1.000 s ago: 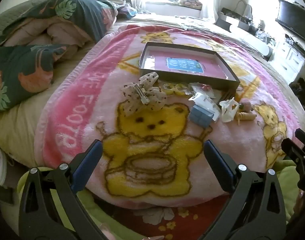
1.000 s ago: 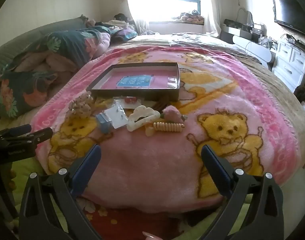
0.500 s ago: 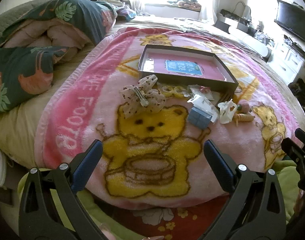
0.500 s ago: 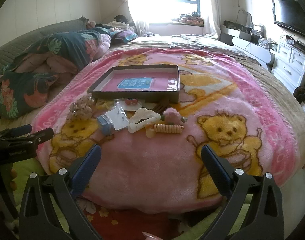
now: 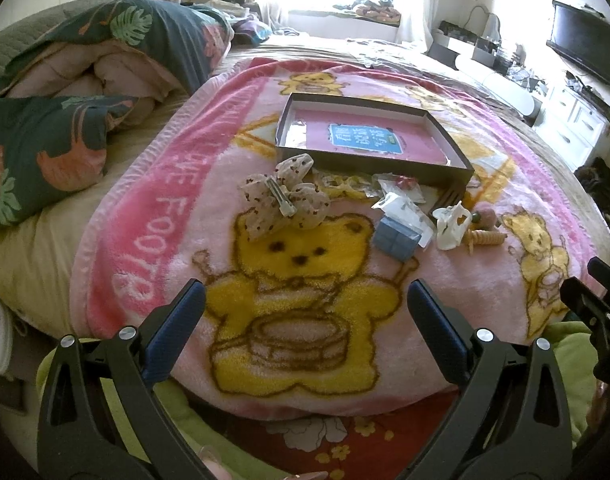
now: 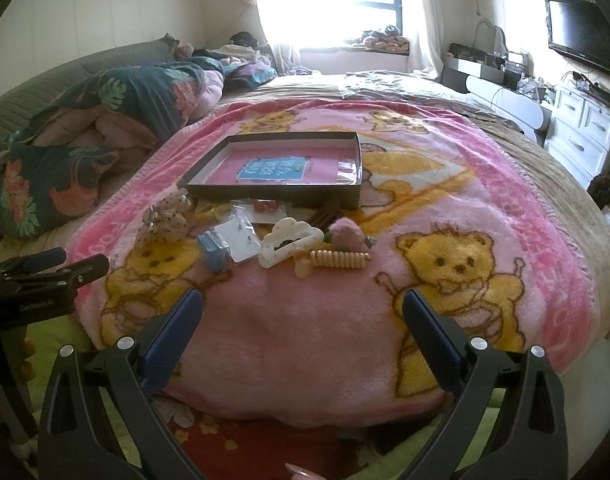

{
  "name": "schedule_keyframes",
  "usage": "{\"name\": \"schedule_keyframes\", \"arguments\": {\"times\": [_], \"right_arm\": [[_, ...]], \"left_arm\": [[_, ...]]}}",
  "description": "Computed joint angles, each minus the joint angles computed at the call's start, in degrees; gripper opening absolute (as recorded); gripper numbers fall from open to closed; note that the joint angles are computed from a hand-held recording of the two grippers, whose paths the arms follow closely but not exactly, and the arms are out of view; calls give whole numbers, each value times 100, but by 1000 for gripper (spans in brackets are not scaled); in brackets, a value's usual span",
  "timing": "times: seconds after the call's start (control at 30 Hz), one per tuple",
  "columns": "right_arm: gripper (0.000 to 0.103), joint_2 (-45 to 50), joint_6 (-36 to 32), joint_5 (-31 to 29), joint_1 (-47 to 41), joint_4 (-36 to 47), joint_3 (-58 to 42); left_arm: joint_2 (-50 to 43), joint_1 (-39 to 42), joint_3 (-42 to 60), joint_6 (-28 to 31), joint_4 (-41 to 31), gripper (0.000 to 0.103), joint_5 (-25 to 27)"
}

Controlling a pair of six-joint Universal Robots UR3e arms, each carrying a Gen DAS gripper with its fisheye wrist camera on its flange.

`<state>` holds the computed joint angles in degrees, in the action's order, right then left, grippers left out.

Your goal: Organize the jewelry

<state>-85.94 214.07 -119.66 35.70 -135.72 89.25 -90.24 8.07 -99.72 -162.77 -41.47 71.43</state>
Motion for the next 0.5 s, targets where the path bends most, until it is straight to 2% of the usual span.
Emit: {"name": "schedule_keyframes", "arguments": {"times": [0.5], "right_arm": [[99,-13,-14,4,-3,-31,12]], "left_arm": [[-1,-17,-16,-20,33,95,10]]}}
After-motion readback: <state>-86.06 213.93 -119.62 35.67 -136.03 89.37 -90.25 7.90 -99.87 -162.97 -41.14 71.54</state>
